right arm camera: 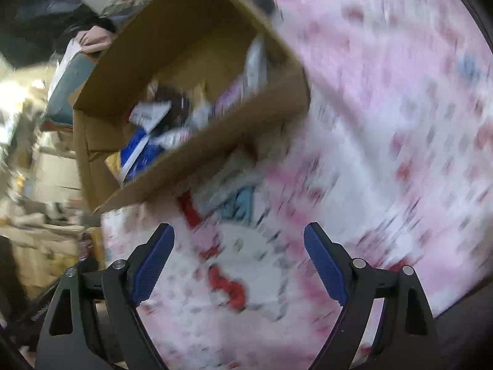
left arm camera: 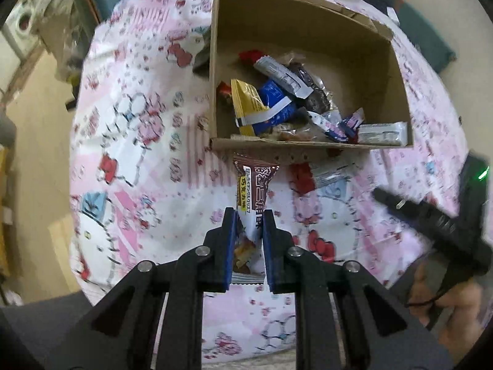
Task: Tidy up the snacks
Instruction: 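Hold the chocolate bar in the left tool while the right tool grasps the white-red bar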
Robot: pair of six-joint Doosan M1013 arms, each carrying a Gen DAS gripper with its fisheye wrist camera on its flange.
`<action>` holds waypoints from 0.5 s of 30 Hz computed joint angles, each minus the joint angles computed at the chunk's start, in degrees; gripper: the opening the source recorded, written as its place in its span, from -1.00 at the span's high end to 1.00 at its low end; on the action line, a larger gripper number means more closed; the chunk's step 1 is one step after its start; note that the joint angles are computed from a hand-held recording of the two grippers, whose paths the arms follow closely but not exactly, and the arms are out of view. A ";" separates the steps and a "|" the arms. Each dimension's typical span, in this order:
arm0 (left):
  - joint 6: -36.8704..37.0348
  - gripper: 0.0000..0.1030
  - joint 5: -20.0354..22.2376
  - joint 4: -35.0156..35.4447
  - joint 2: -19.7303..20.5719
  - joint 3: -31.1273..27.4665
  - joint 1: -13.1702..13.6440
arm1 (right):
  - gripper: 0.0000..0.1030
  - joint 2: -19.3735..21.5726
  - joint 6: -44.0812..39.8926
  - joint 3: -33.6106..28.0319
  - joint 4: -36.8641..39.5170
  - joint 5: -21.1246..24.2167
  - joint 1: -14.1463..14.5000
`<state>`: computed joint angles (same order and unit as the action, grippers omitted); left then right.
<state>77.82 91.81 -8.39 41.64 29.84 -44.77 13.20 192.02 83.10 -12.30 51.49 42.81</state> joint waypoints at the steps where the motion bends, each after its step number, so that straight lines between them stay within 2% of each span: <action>1: -0.68 0.74 0.29 -1.51 0.24 -0.45 0.35 | -0.68 0.33 -0.54 0.18 1.94 -1.17 -0.15; 6: -2.97 0.74 0.62 -3.67 0.75 -1.07 0.95 | -0.68 2.86 2.49 -2.72 -1.65 1.37 0.14; 8: -3.65 0.74 1.13 -4.49 1.09 -1.65 1.17 | -0.68 4.31 3.98 -4.68 -2.89 4.59 -0.07; 13: -3.90 0.74 0.63 -5.61 1.06 -1.86 1.16 | -0.67 9.42 2.65 -11.83 -5.09 15.90 -0.51; 15: -3.76 0.74 0.45 -6.11 1.03 -1.93 1.19 | -0.65 12.20 0.58 -15.83 -5.55 22.58 -0.43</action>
<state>74.06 92.27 -14.50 42.67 27.90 -43.58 25.40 192.59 67.27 -17.85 74.08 42.38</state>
